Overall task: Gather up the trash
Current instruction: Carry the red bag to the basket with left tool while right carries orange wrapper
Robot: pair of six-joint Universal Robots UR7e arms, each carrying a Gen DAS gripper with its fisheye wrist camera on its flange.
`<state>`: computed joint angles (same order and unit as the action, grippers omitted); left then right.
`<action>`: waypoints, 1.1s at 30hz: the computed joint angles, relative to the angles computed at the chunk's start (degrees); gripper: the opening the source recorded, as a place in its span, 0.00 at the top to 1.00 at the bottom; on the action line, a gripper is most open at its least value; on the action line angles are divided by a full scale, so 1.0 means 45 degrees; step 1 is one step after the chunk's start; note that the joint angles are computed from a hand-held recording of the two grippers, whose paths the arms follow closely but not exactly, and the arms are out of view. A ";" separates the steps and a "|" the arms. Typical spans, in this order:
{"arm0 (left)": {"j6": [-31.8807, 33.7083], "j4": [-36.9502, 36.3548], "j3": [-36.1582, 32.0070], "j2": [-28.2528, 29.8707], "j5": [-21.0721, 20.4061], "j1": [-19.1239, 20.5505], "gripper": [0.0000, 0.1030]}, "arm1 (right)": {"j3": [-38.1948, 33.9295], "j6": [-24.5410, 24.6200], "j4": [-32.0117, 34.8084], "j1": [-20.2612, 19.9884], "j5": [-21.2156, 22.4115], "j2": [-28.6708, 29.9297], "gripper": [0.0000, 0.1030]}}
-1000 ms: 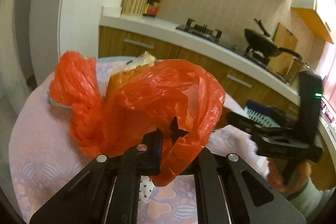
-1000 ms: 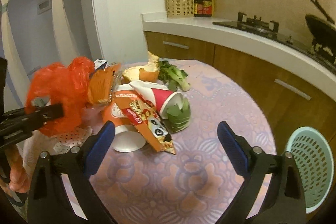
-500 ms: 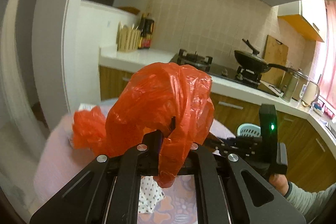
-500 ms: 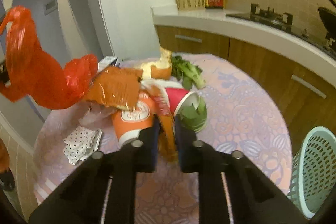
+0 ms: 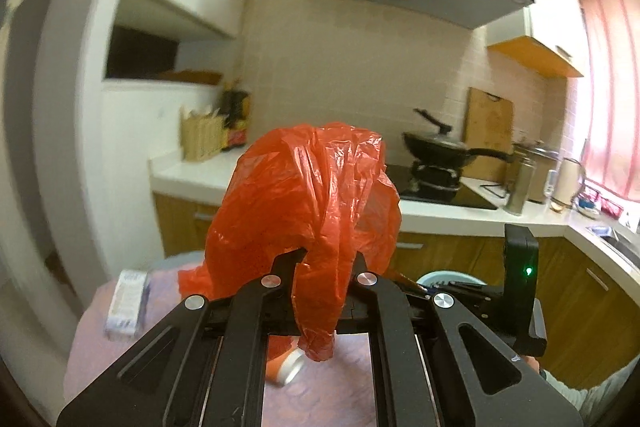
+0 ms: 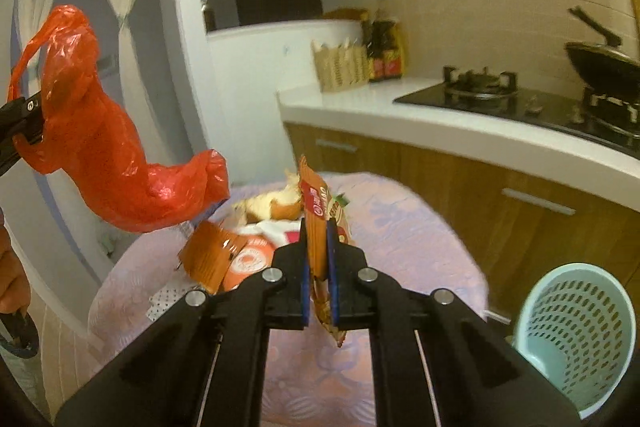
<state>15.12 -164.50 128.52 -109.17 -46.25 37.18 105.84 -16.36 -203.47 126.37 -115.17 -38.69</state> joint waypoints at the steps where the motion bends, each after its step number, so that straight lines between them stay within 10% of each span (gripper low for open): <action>1: 0.0077 -0.0094 -0.0030 0.0155 -0.0030 -0.0105 0.95 | 0.0183 -0.0011 -0.0232 -0.0022 -0.0119 -0.0179 0.95; 21: -0.0211 -0.1294 -0.2637 0.8155 -0.6203 0.1358 0.95 | 0.4745 0.1305 -0.2984 -0.3354 -0.2409 -0.4104 0.95; 33: -0.1391 0.1271 -0.5544 1.2503 -0.7733 0.3000 0.91 | 0.5150 0.2674 -0.1841 -0.5150 -0.2793 -0.4289 0.95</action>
<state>8.86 -158.78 103.57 -52.91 -81.04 50.68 129.01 -4.33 -211.75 103.19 -127.74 -57.99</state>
